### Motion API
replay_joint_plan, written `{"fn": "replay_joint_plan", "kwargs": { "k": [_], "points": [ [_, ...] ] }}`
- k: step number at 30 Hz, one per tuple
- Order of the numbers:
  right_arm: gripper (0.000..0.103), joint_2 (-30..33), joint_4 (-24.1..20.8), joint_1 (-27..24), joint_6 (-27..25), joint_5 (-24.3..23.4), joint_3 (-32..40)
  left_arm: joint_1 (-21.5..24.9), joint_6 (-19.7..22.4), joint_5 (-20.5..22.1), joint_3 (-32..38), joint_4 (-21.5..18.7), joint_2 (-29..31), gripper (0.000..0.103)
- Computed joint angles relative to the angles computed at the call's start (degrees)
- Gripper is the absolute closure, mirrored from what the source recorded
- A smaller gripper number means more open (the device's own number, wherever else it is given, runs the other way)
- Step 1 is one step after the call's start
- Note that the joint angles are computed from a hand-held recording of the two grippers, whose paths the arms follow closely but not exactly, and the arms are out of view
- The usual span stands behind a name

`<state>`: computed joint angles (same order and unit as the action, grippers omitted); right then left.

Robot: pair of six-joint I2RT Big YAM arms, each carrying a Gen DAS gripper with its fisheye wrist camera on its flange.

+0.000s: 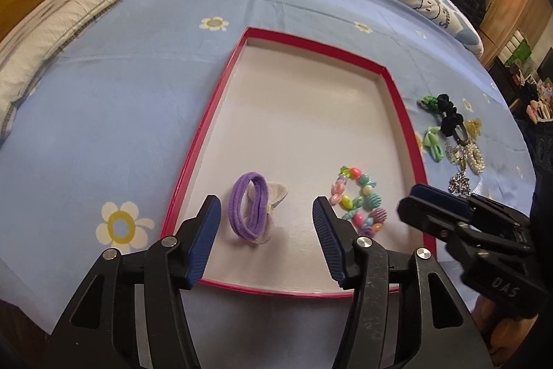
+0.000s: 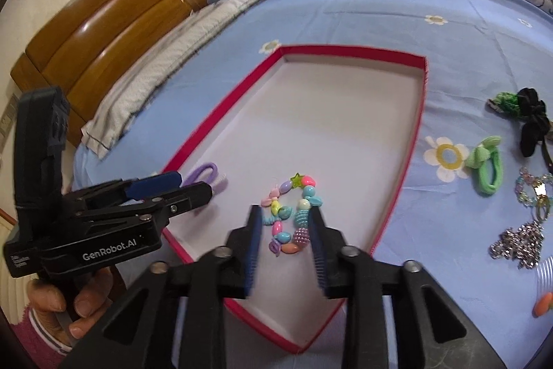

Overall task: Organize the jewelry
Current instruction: 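Carry both items into the red tray and open both tools, then grasp the green hair tie with left tool while right tool grasps pearl bracelet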

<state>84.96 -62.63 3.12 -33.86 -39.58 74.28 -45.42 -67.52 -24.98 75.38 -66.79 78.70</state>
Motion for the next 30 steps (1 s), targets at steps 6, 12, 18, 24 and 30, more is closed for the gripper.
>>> {"fn": "replay_joint_plan", "kwargs": {
  "k": [6, 12, 18, 24, 30],
  "points": [
    [0.057, -1.6, -1.8, -4.0, -0.6, -3.6, 0.9, -1.4, -0.7, -1.7, 2.2, -0.8, 0.1, 0.047],
    [0.050, -2.7, -1.6, -9.9, -1.0, -3.9, 1.3, -3.0, 1.1, -1.6, 6.3, -0.1, 3.0, 0.047],
    [0.049, -1.5, -1.5, -16.0, 0.4, -3.7, 2.9, -4.6, 4.0, -0.8, 11.1, 0.9, 7.3, 0.046],
    [0.049, 0.5, 0.0, -20.6, 2.7, -3.4, 4.6, -5.7, 7.6, 0.1, 17.0, 0.9, 12.4, 0.046],
    [0.049, 2.7, 1.8, -23.1, 4.5, -2.9, 6.2, -5.6, 10.7, 0.9, 22.2, 0.7, 16.7, 0.046]
  ]
}}
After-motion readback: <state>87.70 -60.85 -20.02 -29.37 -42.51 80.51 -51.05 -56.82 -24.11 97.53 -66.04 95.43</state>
